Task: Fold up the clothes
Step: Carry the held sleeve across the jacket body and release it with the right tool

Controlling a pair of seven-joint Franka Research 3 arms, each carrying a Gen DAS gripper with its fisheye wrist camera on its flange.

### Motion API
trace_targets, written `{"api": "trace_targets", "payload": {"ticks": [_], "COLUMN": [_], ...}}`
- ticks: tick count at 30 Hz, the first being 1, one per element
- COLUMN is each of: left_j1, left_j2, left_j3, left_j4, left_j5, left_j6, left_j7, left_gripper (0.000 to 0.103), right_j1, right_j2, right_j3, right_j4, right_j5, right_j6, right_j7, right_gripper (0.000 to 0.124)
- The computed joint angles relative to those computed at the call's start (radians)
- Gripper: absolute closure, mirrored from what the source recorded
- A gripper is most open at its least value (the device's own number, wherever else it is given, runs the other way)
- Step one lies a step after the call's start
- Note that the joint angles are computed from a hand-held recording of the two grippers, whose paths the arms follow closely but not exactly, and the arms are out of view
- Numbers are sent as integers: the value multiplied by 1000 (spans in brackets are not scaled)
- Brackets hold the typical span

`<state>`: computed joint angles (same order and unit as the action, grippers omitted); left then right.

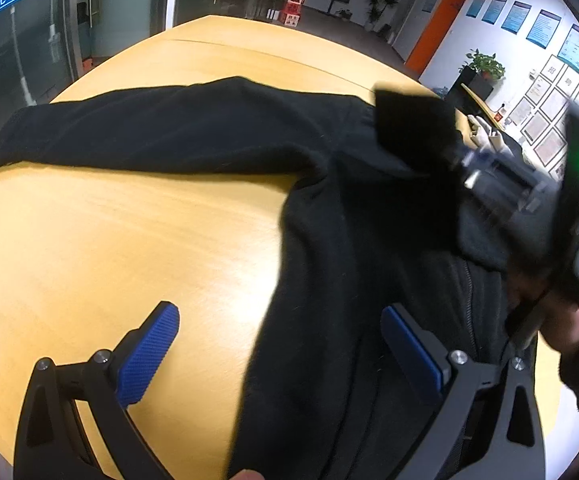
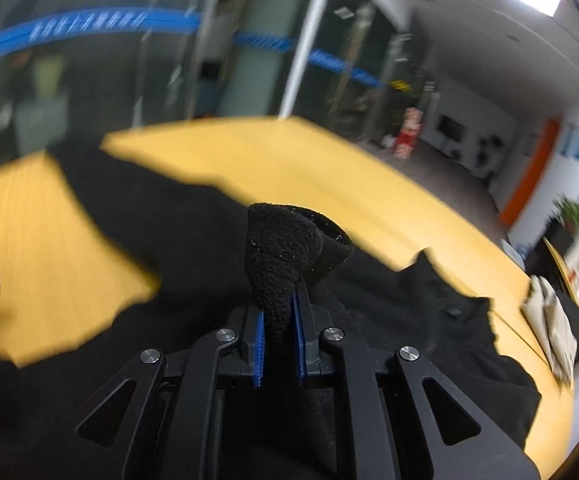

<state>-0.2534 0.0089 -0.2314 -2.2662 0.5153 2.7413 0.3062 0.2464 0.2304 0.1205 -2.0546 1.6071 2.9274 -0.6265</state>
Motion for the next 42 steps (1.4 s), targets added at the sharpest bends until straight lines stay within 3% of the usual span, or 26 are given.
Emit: {"api": "trace_targets", "payload": {"ticks": [5,6,8,12,19,24,26,30,36,38,39,42], "left_j1": [7,8,12,20,40,47,46,39,1,-16,-22,-28], "left_j2": [-22,-23,-23,-27,-40,-33,-22,20,180,249,286,397], "left_j3": [2,2,3,6,13,13,13,13,23,25,22,-1], "left_j4": [-36,-39,-43,-49,-54,-35,-17,36,225,311,356,487], "left_j5": [-2,-1,-1,3,11,22,12,19,28,16,2,-73], "left_j6": [10,13,17,22,23,13,-1,6,41,44,41,39], "left_j7": [-8,-10,-14,-20,-34,-41,-28,-2,81,131,165,294], "left_gripper": [0,0,0,0,0,0,0,0,0,0,0,0], "right_j1": [7,10,-1,-54,-54,-157,-188,-238,-340,-373,-407,-457], "right_j2": [37,35,14,1,174,161,143,152,313,399,430,433], "right_j3": [-5,-9,-17,-24,-26,34,31,-43,-198,-253,-247,-201], "right_j4": [-47,-62,-98,-82,78,115,112,145,352,441,477,491], "right_j5": [83,55,-64,-194,-596,-531,-471,-478,-691,-795,-821,-865], "right_j6": [5,-4,-43,-198,-313,-407,-393,-343,-278,-325,-366,-369], "right_j7": [-280,-283,-196,21,439,442,418,557,986,1088,1081,1006], "right_gripper": [110,107,98,66,62,62,62,60,57,55,56,57]}}
